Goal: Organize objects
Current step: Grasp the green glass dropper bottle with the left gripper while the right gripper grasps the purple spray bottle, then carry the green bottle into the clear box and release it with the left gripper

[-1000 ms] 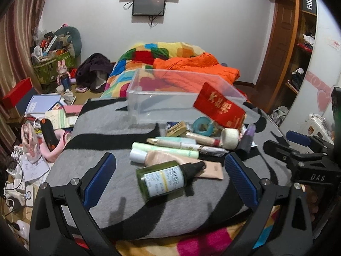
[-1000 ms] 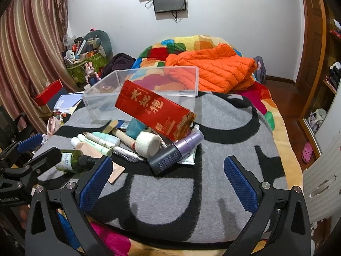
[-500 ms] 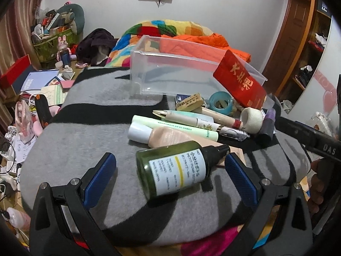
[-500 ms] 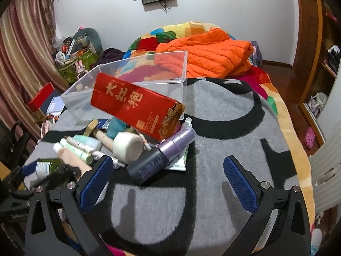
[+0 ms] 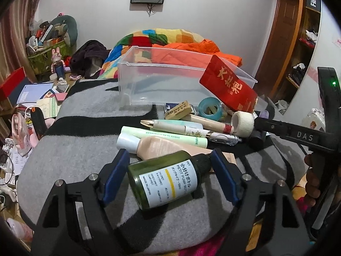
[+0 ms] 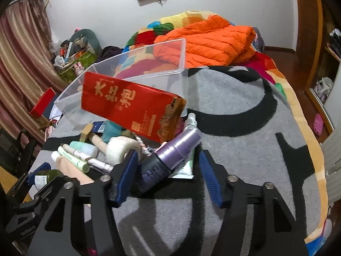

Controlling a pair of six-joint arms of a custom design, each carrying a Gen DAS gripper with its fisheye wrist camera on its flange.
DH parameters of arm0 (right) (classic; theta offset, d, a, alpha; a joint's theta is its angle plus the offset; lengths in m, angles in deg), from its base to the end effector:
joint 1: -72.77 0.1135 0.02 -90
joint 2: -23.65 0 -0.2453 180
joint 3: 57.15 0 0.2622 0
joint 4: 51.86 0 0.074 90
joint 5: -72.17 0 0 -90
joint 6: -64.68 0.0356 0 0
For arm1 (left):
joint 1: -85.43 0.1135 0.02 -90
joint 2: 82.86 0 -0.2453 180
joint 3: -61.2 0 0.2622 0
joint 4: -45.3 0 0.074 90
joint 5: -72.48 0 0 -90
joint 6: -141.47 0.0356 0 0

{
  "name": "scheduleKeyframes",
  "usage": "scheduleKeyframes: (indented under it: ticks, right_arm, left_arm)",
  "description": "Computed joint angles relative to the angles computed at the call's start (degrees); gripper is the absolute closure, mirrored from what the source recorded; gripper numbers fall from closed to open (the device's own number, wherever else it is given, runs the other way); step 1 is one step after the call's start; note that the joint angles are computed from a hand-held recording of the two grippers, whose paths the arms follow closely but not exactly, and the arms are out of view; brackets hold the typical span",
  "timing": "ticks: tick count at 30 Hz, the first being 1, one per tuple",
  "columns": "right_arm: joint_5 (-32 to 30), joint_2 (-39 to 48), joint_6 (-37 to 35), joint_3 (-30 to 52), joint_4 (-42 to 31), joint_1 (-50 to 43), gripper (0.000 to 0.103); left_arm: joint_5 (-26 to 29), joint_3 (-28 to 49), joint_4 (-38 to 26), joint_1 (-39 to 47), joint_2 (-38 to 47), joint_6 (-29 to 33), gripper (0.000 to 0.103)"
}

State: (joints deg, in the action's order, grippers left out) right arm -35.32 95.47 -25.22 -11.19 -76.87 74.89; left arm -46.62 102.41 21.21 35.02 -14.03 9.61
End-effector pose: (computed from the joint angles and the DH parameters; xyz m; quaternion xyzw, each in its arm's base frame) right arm 0.2470 0.0198 0.1484 -0.0673 0.9303 0.1496 0.3281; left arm 0.1592 -0.1653 0.1382 -0.0140 0.9180 -0.0644 0.3911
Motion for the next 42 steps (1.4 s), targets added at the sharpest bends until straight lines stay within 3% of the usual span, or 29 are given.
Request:
scheduleKeyframes:
  ticks: [7,11,15,17,19,20,23,26,34,40,42]
  right_arm:
    - [-1.03,-3.86,-3.27,-0.89,-3.22,-0.60,0.067]
    - [0.21,-7.83,-6.38,-1.77,-6.96,-1.81,0.068]
    - [-0.65,-6.19,-5.25,0.96,-10.09,-3.61,0.068]
    - [-0.15,-4.03,-1.97,2.70,-9.07,-2.70,0.065]
    - [0.76,-2.56,0.50,3.44,-7.97,-1.25,0.050]
    - [1.62,-1.55,1.68,3.64,-7.02,-0.16,0.048]
    - [5.19,0.32,3.08,3.23,-5.62,2.86,0.047]
    - [3.43,-1.41,3.26,0.90,-3.95,1.39,0.047]
    - [2.08,-5.83,-2.14,-0.55,-6.54,-1.32,0.075]
    - [3.39,-6.37,-7.62,0.55,-11.14,-5.21,0.076]
    - [1.00,-5.02,-7.18,1.79,-11.65,-7.79,0.075]
  left_arm:
    - [-3.16,-1.34,-4.28,-3.28,-5.32,-3.26,0.025]
    - [-5.61,-1.45,-7.65,-4.85,-9.05,-4.66,0.025]
    - [-6.40,-0.88,-9.17,-4.04,-11.08,-4.52,0.025]
    - [-6.26,-0.38,-9.20,-2.82,-11.57,-3.64,0.025]
    - [-6.58,0.31,-9.03,-1.81,-12.10,-2.49,0.025]
    - [-6.97,0.66,-9.11,-1.51,-12.42,-1.97,0.025]
    - [-8.65,1.47,-9.24,-1.26,-13.83,0.34,0.025]
    - [-9.33,1.99,-9.13,-0.90,-14.06,1.92,0.025]
    - [-6.37,3.87,-5.74,2.48,-9.78,5.12,0.025]
    - [-4.37,8.50,-3.12,7.37,-4.38,10.62,0.025]
    - [-2.66,10.93,-2.00,10.14,-2.15,12.98,0.025]
